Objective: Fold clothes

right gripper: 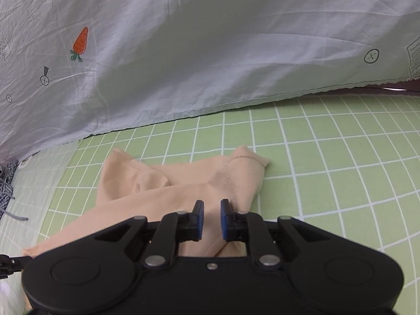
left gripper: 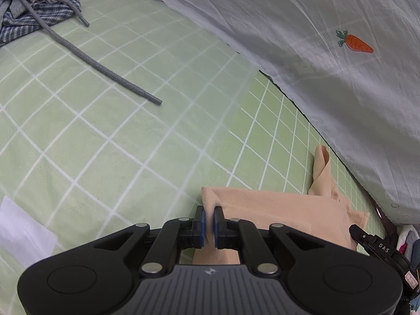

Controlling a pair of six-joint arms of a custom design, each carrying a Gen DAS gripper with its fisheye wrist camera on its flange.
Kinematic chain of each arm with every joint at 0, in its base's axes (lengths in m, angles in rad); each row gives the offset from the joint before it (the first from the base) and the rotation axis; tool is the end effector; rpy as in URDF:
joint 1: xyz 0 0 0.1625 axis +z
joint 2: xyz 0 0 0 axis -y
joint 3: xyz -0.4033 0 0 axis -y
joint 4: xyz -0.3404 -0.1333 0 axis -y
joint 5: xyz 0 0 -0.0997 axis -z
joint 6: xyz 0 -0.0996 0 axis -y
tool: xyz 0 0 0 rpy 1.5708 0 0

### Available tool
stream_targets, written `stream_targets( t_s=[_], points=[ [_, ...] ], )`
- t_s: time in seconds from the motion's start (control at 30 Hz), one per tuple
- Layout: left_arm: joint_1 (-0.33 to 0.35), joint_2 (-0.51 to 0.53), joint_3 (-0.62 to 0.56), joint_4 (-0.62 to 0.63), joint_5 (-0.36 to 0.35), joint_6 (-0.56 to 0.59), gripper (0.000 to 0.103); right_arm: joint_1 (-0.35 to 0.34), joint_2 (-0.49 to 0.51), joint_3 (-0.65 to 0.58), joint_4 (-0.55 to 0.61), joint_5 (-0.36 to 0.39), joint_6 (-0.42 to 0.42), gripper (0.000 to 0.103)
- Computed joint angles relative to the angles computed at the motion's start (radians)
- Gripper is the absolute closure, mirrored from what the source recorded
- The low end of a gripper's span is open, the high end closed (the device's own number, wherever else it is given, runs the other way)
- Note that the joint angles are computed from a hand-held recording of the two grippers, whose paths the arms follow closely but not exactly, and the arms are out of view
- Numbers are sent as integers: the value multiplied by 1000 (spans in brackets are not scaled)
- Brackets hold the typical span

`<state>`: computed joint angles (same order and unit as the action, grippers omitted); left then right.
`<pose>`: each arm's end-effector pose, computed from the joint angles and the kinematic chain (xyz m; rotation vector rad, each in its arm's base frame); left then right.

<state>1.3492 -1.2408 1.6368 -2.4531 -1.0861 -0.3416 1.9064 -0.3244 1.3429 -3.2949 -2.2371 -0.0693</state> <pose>0.0491 -0.5995 0.3814 -0.3264 2.6790 -0.8269 0.2942 -0.6255 0.0063 0.1831 -2.4136 0.9866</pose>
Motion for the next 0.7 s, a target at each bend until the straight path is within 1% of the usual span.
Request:
stream_targets(
  t_s=[0.03, 0.07, 0.17, 0.23, 0.33, 0.37, 0.43, 0.5, 0.53, 0.57, 0.6, 0.63, 0.67, 0.7],
  points=[
    [3, -1, -3, 6, -13, -10, 96, 3, -3, 5, -4, -3, 8, 82],
    [6, -2, -5, 11, -28, -17, 96, 7, -7, 17, -16, -6, 14, 78],
    [23, -8, -7, 20, -114, -48, 96, 19, -28, 65, -55, -22, 31, 75],
    [40, -12, -3, 13, -191, -82, 96, 25, -52, 107, -75, -30, 56, 75],
    [75, -17, 24, -44, -342, -171, 96, 33, -90, 179, -103, -36, 101, 75],
    [79, -18, 35, -61, -362, -189, 96, 39, -98, 197, -111, -43, 103, 75],
    [68, -21, 48, -67, -334, -196, 96, 56, -108, 222, -124, -57, 92, 73],
    [48, -24, 47, -52, -272, -175, 94, 70, -110, 230, -132, -55, 79, 72],
    [38, -27, 48, -48, -241, -167, 87, 76, -109, 228, -132, -47, 72, 72],
    [25, -29, 49, -44, -203, -162, 73, 80, -103, 219, -128, -38, 64, 69],
    [11, -32, 48, -36, -156, -157, 64, 83, -97, 209, -124, -30, 57, 62],
    [-2, -34, 50, -33, -114, -152, 45, 86, -86, 192, -117, -19, 48, 57],
    [-17, -38, 57, -37, -64, -141, 29, 89, -73, 171, -112, -7, 38, 44],
    [-33, -44, 66, -46, -11, -129, 23, 92, -58, 150, -108, 6, 28, 30]
  ],
)
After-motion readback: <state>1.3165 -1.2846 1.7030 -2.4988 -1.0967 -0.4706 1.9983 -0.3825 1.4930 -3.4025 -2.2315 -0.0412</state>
